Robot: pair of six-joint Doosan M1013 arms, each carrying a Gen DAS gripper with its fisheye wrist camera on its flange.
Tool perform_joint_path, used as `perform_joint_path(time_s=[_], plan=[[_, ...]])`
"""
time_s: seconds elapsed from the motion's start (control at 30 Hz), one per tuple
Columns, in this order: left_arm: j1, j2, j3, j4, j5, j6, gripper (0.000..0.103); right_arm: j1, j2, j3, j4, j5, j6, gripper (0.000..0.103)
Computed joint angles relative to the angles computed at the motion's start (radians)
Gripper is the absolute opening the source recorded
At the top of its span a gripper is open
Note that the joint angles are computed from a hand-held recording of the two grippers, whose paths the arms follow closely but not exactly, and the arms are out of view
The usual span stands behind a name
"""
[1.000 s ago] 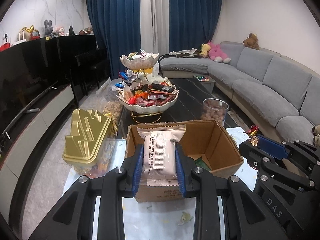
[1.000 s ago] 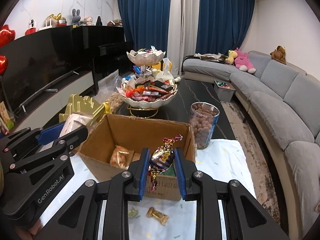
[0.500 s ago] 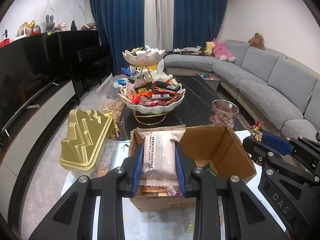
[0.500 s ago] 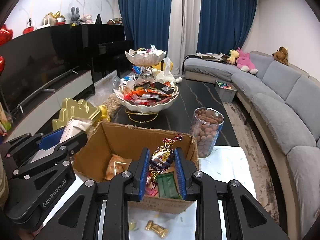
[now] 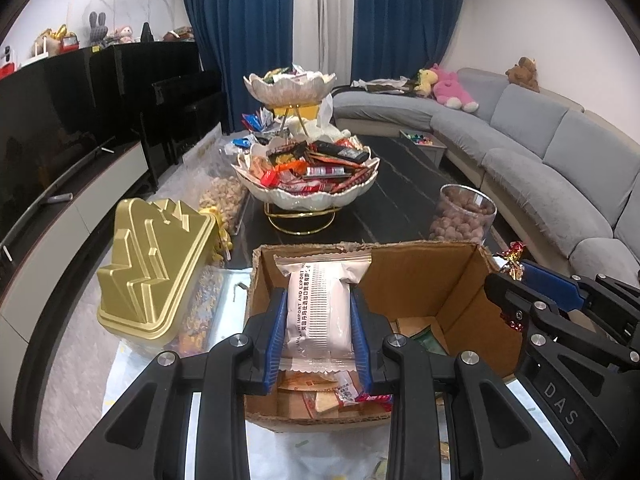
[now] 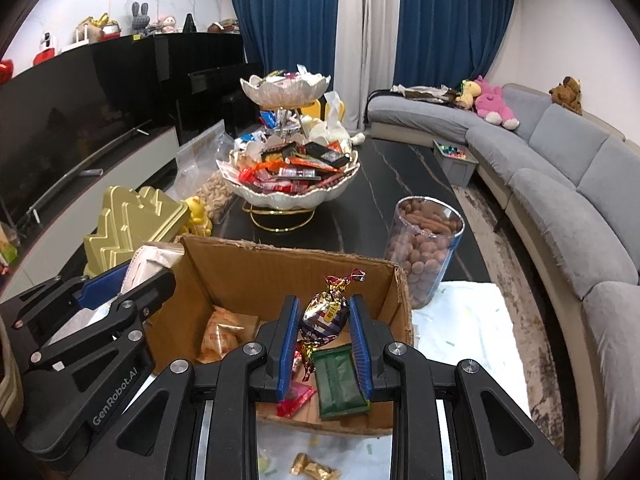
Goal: Organize snacks
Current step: 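Lower both held snacks into the box and open both tools, then withdraw both open tools from the box toward the remaining candies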
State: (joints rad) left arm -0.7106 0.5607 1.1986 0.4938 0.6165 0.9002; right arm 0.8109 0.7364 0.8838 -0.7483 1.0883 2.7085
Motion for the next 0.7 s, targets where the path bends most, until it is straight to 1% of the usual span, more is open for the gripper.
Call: perform_joint_path(time_s=[0.27,0.4,0.47,0.5,0.57,0.6,0.63,0.7], plan=[[0.007,0.02,-0.017,-0.052,0.01,0.041,0.031,-0.016,0.016,-0.014,0.05,-0.008,-0.035,0.027],[0.013,0.028,-0.026,-0.109,0.014,0.082,0.031,-0.019,0.02,-0.016,0.053,-0.009,-0.04,0.027],[0.013,0.026,-0.024,-0.112,0.016,0.078,0.032,-0.02,0.022,-0.02,0.051,-0.006,-0.04,0.028],[0.012,0.025,-0.021,-0.106,0.016,0.074,0.034,-0.019,0.022,-0.021,0.046,-0.001,-0.039,0.03],[0.01,0.02,-0.015,-0.09,0.015,0.062,0.045,-0.017,0.018,-0.016,0.033,-0.001,-0.028,0.045],[0.008,0.016,-0.01,-0.073,0.012,0.044,0.055,-0.016,0.016,-0.014,0.023,-0.001,-0.02,0.048],[0.007,0.012,-0.005,-0.059,0.009,0.029,0.06,-0.013,0.016,-0.014,0.009,0.006,-0.011,0.053],[0.005,0.005,0.001,-0.037,0.01,0.007,0.062,-0.011,0.01,-0.009,-0.004,0.009,0.002,0.057]])
